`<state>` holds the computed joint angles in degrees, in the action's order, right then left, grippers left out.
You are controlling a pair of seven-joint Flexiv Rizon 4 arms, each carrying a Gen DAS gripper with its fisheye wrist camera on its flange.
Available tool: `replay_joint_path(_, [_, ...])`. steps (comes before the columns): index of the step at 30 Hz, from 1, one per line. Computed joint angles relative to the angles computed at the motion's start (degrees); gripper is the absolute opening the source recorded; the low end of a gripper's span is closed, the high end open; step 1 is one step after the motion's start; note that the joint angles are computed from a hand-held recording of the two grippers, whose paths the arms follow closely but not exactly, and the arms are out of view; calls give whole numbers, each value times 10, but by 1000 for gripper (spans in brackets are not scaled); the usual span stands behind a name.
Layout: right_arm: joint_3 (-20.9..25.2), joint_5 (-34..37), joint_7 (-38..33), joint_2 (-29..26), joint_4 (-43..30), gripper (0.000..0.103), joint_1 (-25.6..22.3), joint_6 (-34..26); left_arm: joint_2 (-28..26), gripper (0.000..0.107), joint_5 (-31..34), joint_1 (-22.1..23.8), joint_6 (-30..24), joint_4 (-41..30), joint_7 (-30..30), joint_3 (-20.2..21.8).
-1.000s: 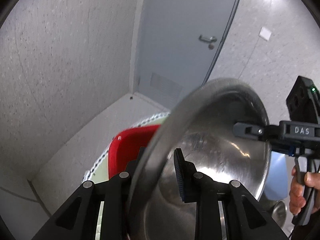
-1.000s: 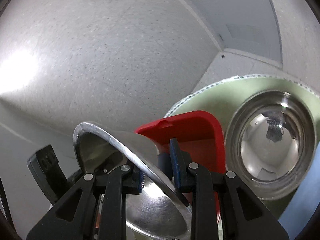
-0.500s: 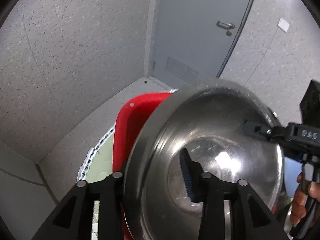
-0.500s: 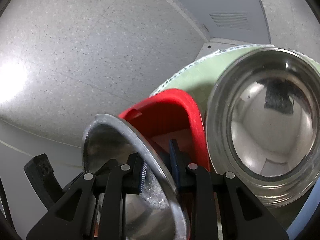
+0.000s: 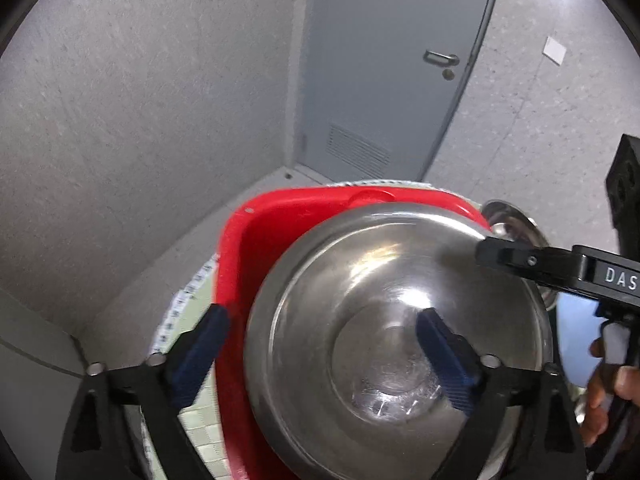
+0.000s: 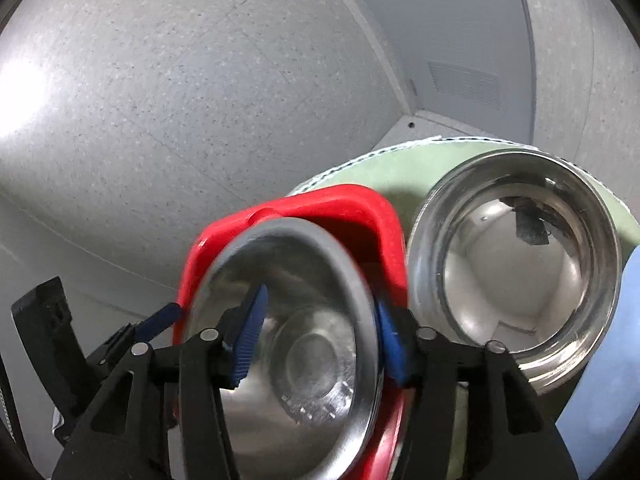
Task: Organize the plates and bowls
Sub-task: 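Move both grippers to the light-blue plastic plate, then grasp the rim of the light-blue plate with both grippers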
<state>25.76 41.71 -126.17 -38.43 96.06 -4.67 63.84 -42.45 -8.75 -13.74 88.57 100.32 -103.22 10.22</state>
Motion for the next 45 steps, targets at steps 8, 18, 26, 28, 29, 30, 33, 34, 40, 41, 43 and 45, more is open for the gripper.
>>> replay_joint_path(8, [10,20,-25,43,60,74,-3,88,21,99,2,-87,39,47,-64,79])
replay_joint_path(18, [81,98,-108,136,154,87,-108,185,18,102,-36,-273,105,67,-99,196])
replay_joint_path(26, [17,172,-188,186,175,95,-156,159,-27,102,-76,-366,60,0,-83,216])
replay_joint_path(28, [-11,171,-190,182,167,95,-157,140,-47,102,-75,-386,25,-29,-103,231])
replay_joint_path(29, [-27,168,-191,177,163,95,-158,130,-57,102,-75,-395,6,-46,-117,238])
replay_joint_path(30, [-43,163,-189,171,161,95,-154,125,-67,102,-75,-400,-18,-65,-130,242])
replay_joint_path(33, [-86,151,-189,143,143,95,-152,100,-103,102,-68,-400,-78,-130,-157,243])
replay_joint_path(34, [-92,149,-190,136,140,95,-155,92,-109,102,-64,-397,-93,-144,-162,242])
replay_joint_path(40, [-117,105,-170,66,89,95,-179,21,-157,96,-45,-352,-194,-257,-182,212])
replay_joint_path(41, [-116,97,-169,54,79,94,-184,7,-165,94,-42,-342,-207,-276,-181,203])
replay_joint_path(43, [-112,86,-166,39,63,88,-196,-23,-179,88,-37,-323,-235,-310,-181,185])
replay_joint_path(45, [-110,76,-159,21,44,81,-207,-66,-193,80,-31,-304,-262,-340,-177,166])
